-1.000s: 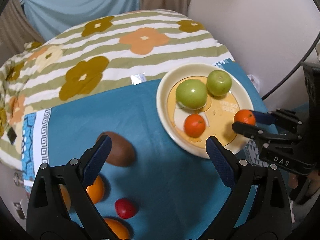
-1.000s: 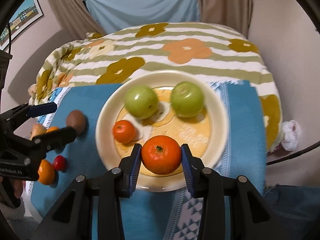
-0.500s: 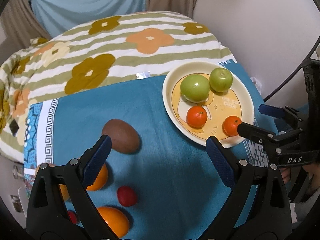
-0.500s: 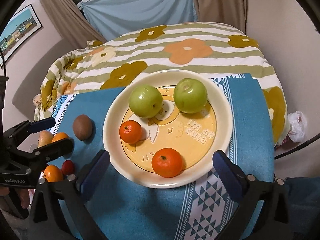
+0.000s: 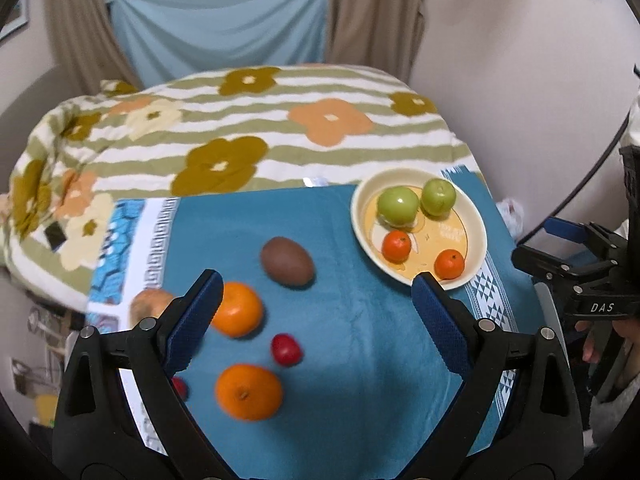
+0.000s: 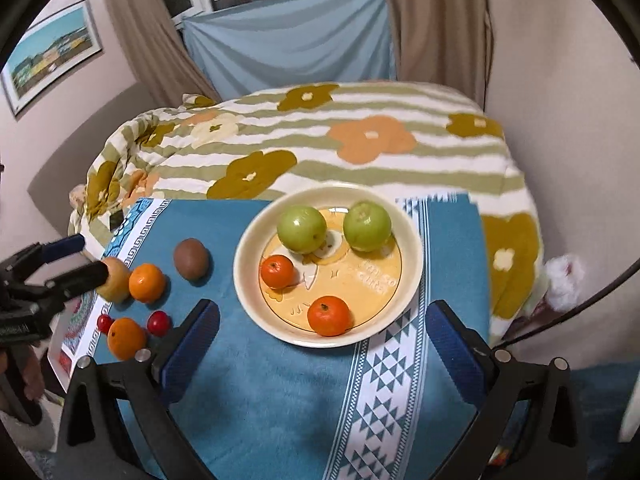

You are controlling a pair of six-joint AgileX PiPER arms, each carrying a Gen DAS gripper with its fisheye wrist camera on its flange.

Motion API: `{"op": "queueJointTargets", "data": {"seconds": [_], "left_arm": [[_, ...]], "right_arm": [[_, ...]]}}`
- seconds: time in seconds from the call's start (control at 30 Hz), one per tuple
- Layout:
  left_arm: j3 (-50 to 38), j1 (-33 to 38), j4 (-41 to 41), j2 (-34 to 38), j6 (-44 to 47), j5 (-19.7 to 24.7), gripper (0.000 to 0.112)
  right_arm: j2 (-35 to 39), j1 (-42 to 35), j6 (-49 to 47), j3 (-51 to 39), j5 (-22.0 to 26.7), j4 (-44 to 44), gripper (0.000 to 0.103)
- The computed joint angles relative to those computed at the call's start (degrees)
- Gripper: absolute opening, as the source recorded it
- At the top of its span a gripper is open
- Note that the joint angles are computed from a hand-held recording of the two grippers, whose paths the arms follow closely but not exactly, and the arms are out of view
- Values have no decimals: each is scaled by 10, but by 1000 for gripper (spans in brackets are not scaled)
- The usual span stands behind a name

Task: Organize fruits
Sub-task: 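Pull both tools back from the plate toward the remaining fruit, then move the left tool around the large red-yellow apple while the right tool reaches the large orange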

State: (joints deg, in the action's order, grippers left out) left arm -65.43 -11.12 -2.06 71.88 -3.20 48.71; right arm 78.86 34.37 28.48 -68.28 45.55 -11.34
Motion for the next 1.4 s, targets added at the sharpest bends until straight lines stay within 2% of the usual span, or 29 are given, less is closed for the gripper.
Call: {"op": "queueJointTargets", "data": {"seconds": [0.23,0.33,0.47,0.63,0.8,1.07,1.4], "left_arm": [[32,74,7,-100,5,55,100],[39,124,-5,-129,40,77,100],[46,248,-92,-149,166,100,100],[42,410,-217,-122,370,142,100],[15,486,-275,-58,502,180,100],[-10,518,-303,53,631,197,100],[-40,475,-301,173,715,181,100]], "right_arm": [[-4,34,-28,-21,27,45,103],[-2,65,12,-26,33,31,103],[9,112,77,-38,34,3,103],[51,178,163,-81,59,-57,103],[113,218,261,-143,86,-88,103],[221,263,369,-232,131,-118,103],[315,315,439,-282,122,-135,102]]}}
